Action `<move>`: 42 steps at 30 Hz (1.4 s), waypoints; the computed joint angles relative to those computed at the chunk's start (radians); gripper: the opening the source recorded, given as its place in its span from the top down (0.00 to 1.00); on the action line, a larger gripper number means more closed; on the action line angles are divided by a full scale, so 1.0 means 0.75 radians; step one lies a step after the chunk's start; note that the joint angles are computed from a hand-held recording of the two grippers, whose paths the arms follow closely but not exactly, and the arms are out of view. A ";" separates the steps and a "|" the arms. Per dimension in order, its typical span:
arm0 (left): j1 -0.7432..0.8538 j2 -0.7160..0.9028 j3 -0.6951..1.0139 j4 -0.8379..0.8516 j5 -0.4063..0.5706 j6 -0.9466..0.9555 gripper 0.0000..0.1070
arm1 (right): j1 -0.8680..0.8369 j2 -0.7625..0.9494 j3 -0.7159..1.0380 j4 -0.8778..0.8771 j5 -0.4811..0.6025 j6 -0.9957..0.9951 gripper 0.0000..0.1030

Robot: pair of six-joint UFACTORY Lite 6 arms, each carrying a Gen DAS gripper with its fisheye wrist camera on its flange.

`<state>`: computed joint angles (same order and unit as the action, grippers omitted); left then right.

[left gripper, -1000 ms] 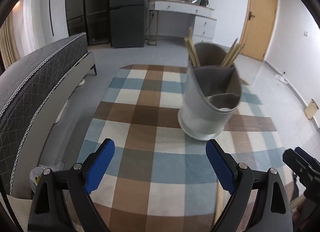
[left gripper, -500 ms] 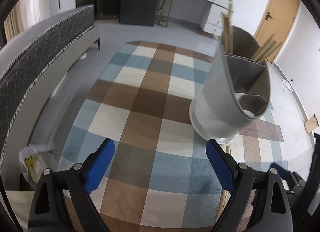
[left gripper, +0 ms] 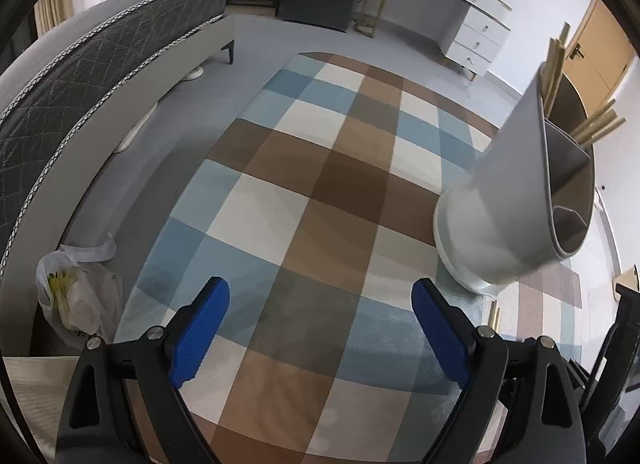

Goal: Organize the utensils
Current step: 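Close the right gripper on one chopstick beside the holder, then close the left gripper on the last chopstick while the right gripper holds its chopstick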

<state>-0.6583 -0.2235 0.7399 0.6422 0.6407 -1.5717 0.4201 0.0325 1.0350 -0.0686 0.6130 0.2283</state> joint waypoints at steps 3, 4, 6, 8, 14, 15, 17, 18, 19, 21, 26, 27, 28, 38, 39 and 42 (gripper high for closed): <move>-0.002 0.004 0.005 0.008 -0.009 -0.012 0.16 | -0.014 -0.006 0.003 0.024 0.022 -0.024 0.48; -0.007 0.004 0.006 0.013 -0.010 -0.016 0.16 | -0.022 -0.007 0.002 0.027 0.029 -0.024 0.49; -0.008 -0.003 0.005 0.013 -0.010 -0.011 0.16 | -0.035 -0.017 -0.007 0.042 0.025 -0.042 0.51; -0.006 -0.017 -0.001 0.011 -0.009 -0.014 0.16 | -0.028 -0.004 0.006 0.026 0.029 -0.034 0.51; 0.036 -0.035 -0.020 -0.023 -0.032 0.013 0.16 | 0.046 0.086 0.096 -0.103 0.050 0.075 0.51; 0.038 -0.037 -0.022 -0.022 -0.031 0.014 0.16 | 0.050 0.100 0.110 -0.107 0.044 0.077 0.51; 0.051 -0.039 -0.023 -0.045 -0.042 0.045 0.16 | 0.051 0.131 0.141 -0.088 0.032 0.044 0.52; 0.059 -0.035 -0.018 -0.068 -0.047 0.072 0.16 | 0.053 0.142 0.152 -0.078 0.021 0.015 0.57; 0.061 -0.035 -0.014 -0.079 -0.049 0.084 0.16 | 0.052 0.148 0.157 -0.058 0.007 -0.026 0.61; 0.044 -0.045 -0.014 -0.052 -0.041 0.068 0.16 | 0.048 0.156 0.168 -0.019 -0.010 -0.097 0.87; -0.026 -0.046 -0.020 -0.034 -0.078 0.102 0.16 | -0.087 0.101 0.116 0.322 -0.021 -0.447 0.97; -0.023 -0.039 -0.020 -0.100 -0.128 0.184 0.16 | -0.138 0.066 0.087 0.415 -0.018 -0.529 0.97; -0.031 -0.027 -0.014 -0.140 -0.156 0.235 0.16 | -0.203 0.028 0.058 0.549 -0.003 -0.640 0.97; -0.247 0.323 0.323 -0.250 -0.118 0.461 0.18 | -0.806 -0.207 -0.041 1.152 0.331 -1.088 0.97; -0.254 0.356 0.352 -0.283 -0.120 0.500 0.22 | -0.857 -0.226 -0.041 1.176 0.373 -1.106 0.97; -0.286 0.551 0.526 -0.377 -0.065 0.611 0.31 | -0.985 -0.300 -0.062 1.217 0.450 -1.171 0.97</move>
